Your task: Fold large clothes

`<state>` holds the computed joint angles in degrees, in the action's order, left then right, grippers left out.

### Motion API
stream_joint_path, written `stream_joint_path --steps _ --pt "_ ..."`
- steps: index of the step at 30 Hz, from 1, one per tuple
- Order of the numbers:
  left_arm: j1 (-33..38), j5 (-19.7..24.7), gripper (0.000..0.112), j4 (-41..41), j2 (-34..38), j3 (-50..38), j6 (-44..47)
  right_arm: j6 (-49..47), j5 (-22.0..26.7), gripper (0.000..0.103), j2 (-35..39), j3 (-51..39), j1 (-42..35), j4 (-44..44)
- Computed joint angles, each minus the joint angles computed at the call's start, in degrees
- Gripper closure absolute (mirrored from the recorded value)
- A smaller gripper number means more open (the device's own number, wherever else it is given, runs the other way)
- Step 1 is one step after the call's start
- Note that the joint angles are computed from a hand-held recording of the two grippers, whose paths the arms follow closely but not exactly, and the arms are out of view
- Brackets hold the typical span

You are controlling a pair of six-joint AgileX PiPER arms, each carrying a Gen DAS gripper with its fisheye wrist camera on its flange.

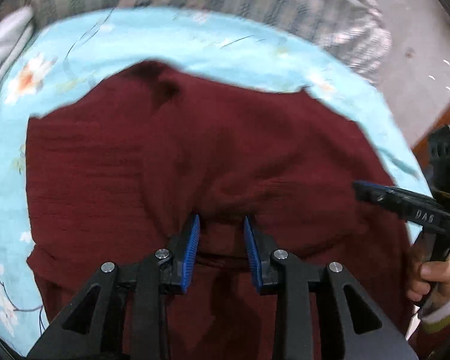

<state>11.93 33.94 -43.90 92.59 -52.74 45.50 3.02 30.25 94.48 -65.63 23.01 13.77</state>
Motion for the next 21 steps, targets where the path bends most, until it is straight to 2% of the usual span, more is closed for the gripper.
stream_joint_path --steps 2,4,6,8,9,10,11,13,17,19,21 --pt "3.1 3.3 0.086 -4.5 2.1 -1.7 3.9 -2.6 -1.3 0.086 1.2 -0.1 -3.0 5.1" --pt "4.6 5.3 0.086 -4.1 1.7 -2.2 3.0 -6.5 -1.1 0.086 0.6 0.4 -5.2 11.6" --pt "5.8 5.2 0.088 -3.8 -0.7 -0.6 3.7 -3.9 -2.0 0.083 -1.9 1.9 -4.2 8.9" --pt "7.3 5.0 0.074 -4.3 -4.2 2.0 4.5 -2.5 -2.6 0.082 -5.6 4.4 -3.1 7.1" --pt "8.7 4.5 0.059 -4.8 -6.8 4.1 5.1 -3.0 -2.5 0.081 -7.7 5.8 -2.9 7.3" --pt "9.4 4.5 0.056 -4.6 -8.4 5.0 4.7 -3.2 -2.2 0.076 -9.3 6.9 -2.7 7.5" --pt "11.5 5.7 0.056 -5.4 -10.6 6.8 6.1 -3.2 -2.0 0.066 -12.2 9.1 -2.7 7.4" --pt "16.0 9.2 0.056 -6.1 -13.4 9.0 7.8 -1.7 -1.7 0.054 -16.4 12.4 -2.5 5.7" --pt "26.1 15.3 0.054 -4.4 -18.6 13.1 11.4 -1.6 -1.0 0.054 -22.9 18.3 -3.9 6.1" --pt "30.1 16.8 0.049 -3.2 -20.7 14.9 13.3 0.3 -0.5 0.054 -25.7 20.4 -4.4 4.4" --pt "36.5 19.6 0.041 -1.9 -23.2 16.9 16.8 5.8 0.5 0.054 -29.7 23.1 -4.3 -1.2"
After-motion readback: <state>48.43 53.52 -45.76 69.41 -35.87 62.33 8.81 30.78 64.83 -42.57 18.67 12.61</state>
